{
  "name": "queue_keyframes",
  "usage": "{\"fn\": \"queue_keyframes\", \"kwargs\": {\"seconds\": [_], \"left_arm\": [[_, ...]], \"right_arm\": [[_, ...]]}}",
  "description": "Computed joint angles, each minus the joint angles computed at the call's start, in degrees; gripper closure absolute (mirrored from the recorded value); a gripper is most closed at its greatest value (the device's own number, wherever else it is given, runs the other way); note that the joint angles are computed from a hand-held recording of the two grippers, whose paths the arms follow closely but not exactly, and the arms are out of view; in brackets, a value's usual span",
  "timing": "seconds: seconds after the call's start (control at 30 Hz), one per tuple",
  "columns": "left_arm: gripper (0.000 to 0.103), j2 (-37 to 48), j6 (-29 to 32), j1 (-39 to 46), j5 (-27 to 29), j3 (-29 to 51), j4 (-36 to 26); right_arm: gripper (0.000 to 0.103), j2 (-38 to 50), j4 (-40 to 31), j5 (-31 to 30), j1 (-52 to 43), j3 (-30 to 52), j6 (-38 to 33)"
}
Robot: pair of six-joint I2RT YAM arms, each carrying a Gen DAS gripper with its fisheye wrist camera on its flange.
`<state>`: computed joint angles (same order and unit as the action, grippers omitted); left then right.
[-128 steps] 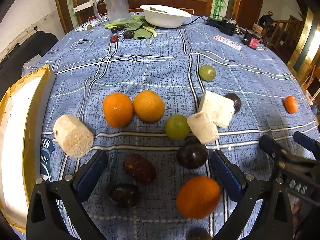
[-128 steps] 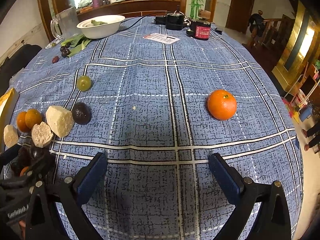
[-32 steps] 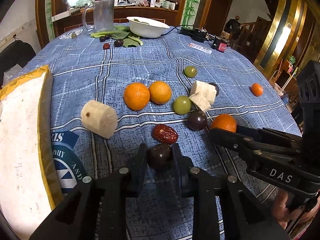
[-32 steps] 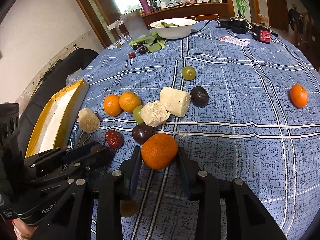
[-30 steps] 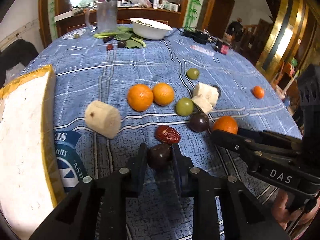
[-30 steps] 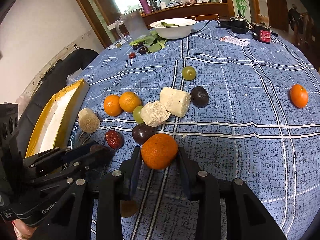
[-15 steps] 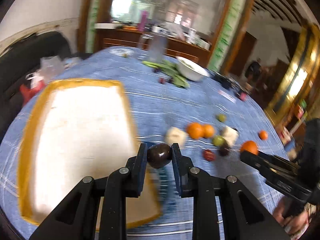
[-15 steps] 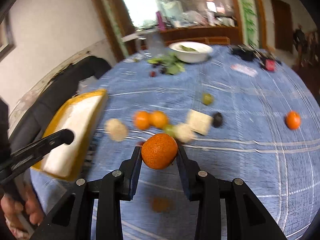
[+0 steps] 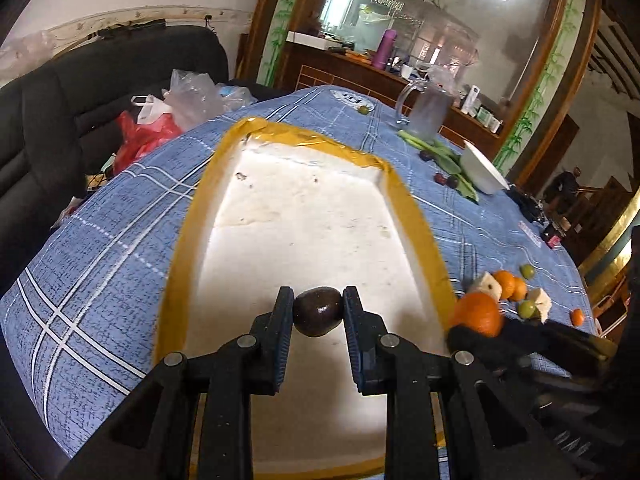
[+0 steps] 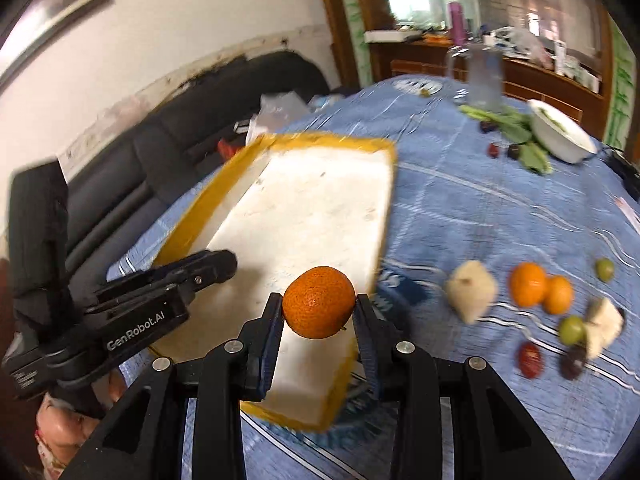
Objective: Organize fruits
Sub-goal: 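Carry the plum and tangerine over the white tray and open both tools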
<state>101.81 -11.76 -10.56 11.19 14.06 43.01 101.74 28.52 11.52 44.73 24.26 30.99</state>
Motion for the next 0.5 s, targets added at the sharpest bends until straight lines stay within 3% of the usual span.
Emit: {"fn": "queue_keyframes", "kwargs": {"seconds": [0.2,0.23,0.3,0.37,0.5], "left_arm": [[0.074,2.16,0.88,2.84,1.85,0.27,1.84],[0.071,2.18,0.72,2.71,2.04,0.24,2.03],[0.060,2.12,0.67,2.17,2.68,0.49,2.00],[0.041,2.82,0.48,1.49,3.28,1.04,2.63],[0.036,3.41,-0.38,0.09,1.57,2.15,3.04]], "right_arm": [[0.064,6.05,-0.03,-1.84,0.00,3.91,0.32],[0.063,6.07,-0.27,-1.77,0.13,4.04,0.02],[0.053,4.17,0.07,-0.44,0.82,2.63,-0.27],[0.041,0.98,0.60,2.12,1.64,0.44,-0.50],[0.041,-5.75,-1.89,10.20,4.38,-3.87,1.03]]}}
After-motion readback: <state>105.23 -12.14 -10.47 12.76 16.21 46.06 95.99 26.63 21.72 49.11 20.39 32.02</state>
